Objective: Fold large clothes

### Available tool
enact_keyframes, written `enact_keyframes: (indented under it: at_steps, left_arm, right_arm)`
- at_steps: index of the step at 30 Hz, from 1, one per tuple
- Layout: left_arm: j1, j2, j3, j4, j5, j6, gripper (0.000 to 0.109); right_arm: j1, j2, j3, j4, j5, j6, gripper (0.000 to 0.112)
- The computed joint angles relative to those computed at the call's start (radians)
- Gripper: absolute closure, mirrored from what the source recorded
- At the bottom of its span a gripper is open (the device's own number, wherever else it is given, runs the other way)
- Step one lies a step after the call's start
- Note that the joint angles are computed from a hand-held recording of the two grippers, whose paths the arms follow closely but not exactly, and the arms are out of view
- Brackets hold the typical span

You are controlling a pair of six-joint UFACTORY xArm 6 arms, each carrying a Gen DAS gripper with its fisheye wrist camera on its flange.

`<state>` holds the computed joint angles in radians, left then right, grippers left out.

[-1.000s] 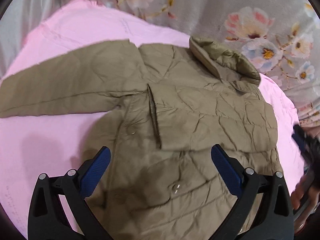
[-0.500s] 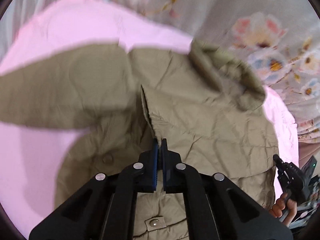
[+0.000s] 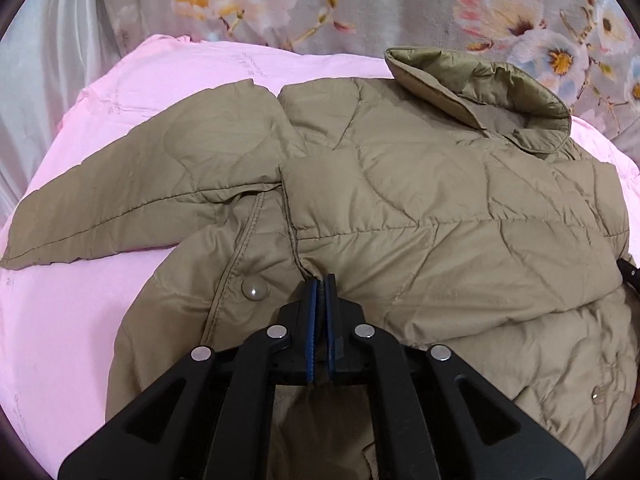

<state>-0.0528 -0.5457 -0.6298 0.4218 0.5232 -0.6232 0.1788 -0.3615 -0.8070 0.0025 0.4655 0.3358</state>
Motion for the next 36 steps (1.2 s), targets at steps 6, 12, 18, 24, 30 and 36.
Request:
enact_keyframes:
  at_steps: [6, 12, 18, 24, 30, 36]
  left_arm:
    - [-0.022, -0.076, 0.047, 0.017, 0.034, -0.020, 0.104]
    - [-0.062, -0.234, 0.129, 0.001, 0.120, -0.004, 0.104]
    - [-0.104, -0.411, 0.198, -0.039, 0.225, 0.025, 0.099]
    - [-0.135, -0.509, 0.116, 0.142, 0.339, -0.024, 0.030]
    - [-0.169, -0.313, -0.082, 0.078, 0.264, 0.009, 0.027]
    - [-0.242, -0.084, -0.092, 0.102, 0.211, -0.042, 0.027]
  right_arm:
    - [0.010, -0.065, 0.051, -0.045, 0.024, 0.037, 0.108]
    - [0.014, -0.265, 0.200, 0.023, 0.072, 0.009, 0.108]
    - [-0.016, -0.461, 0.309, 0.153, 0.157, -0.077, 0.104]
    - [0.000, -0.584, 0.261, -0.009, 0.244, 0.019, 0.067]
    - [0.189, -0.399, 0.042, -0.114, 0.229, 0.025, 0.067]
    - [0.330, -0.205, 0.010, -0.196, 0.182, 0.071, 0.067]
